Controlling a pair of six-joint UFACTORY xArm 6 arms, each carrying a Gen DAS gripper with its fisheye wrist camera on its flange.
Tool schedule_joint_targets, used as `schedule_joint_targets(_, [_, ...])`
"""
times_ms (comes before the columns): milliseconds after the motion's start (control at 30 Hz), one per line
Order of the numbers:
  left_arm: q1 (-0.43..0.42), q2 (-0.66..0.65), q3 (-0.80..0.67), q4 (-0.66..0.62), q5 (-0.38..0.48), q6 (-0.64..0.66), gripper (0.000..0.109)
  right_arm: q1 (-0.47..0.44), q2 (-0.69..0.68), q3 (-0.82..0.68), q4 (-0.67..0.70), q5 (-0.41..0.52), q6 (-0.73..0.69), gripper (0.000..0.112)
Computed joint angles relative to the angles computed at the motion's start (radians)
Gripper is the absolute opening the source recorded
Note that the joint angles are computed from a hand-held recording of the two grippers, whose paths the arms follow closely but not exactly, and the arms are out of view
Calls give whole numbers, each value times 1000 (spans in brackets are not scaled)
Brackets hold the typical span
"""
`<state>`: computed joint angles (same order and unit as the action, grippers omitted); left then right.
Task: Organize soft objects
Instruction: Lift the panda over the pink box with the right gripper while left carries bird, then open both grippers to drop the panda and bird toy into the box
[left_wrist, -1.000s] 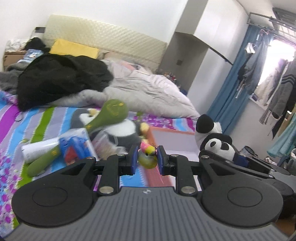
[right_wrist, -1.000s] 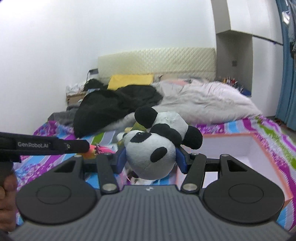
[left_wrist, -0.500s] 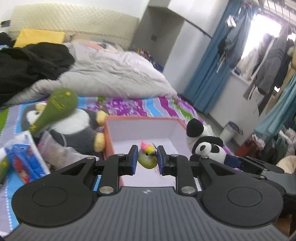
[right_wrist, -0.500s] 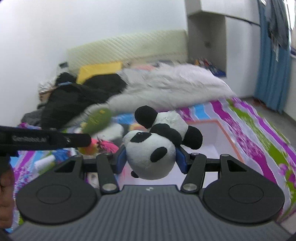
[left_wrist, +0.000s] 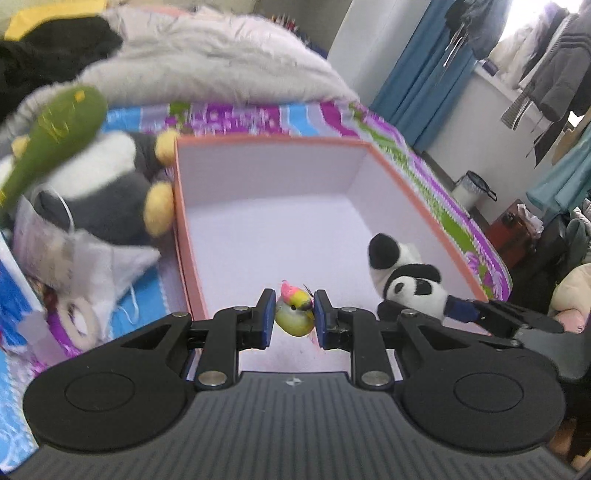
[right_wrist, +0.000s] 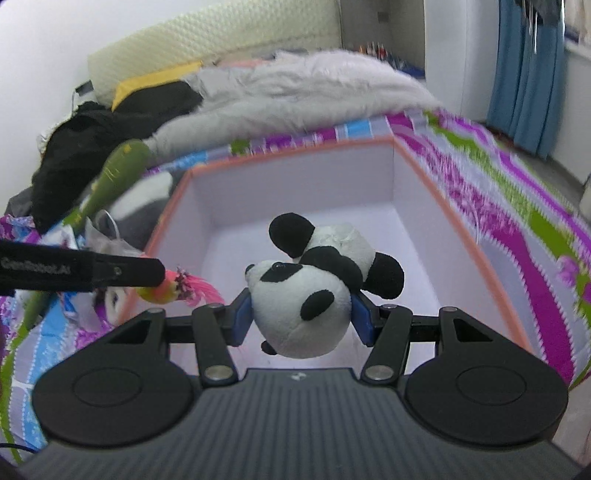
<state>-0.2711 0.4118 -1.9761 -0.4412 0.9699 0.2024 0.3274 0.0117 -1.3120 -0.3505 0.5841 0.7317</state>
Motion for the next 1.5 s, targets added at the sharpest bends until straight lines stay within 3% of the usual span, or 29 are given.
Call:
schedule_joint_targets(200, [-12,53,-58,55,35,-7,27,-6,12,23,26,-7,-10,59])
schedule_joint_targets(300, [-12,74,-95,61,77,-9,39,-6,18,19,38,-6,-14,64])
schedule_joint_targets(367, [-8,40,-47,46,43,-5,40,-7,16,20,52,-12,-23,72])
schedule_joint_targets(467, [3,11,-25,23,44,1,40,2,-7,27,18,-15,-3,72])
schedule_joint_targets(600, [12,-82,64,21,-18,35,40,17,-51,36,-39,-29,45,72])
schedule_joint_targets(833, [50,-255,194,-52,-48,115,40,74,-137,31,-186,-30,192,72])
schedule_joint_targets(1333, [181,-640,525,-175,-65,245,40,258,-244,21,-393,32,378,72])
schedule_joint_targets(1500, [250,-733,621,-200,-48,266,40,311,-248,34,-383,36,385,72])
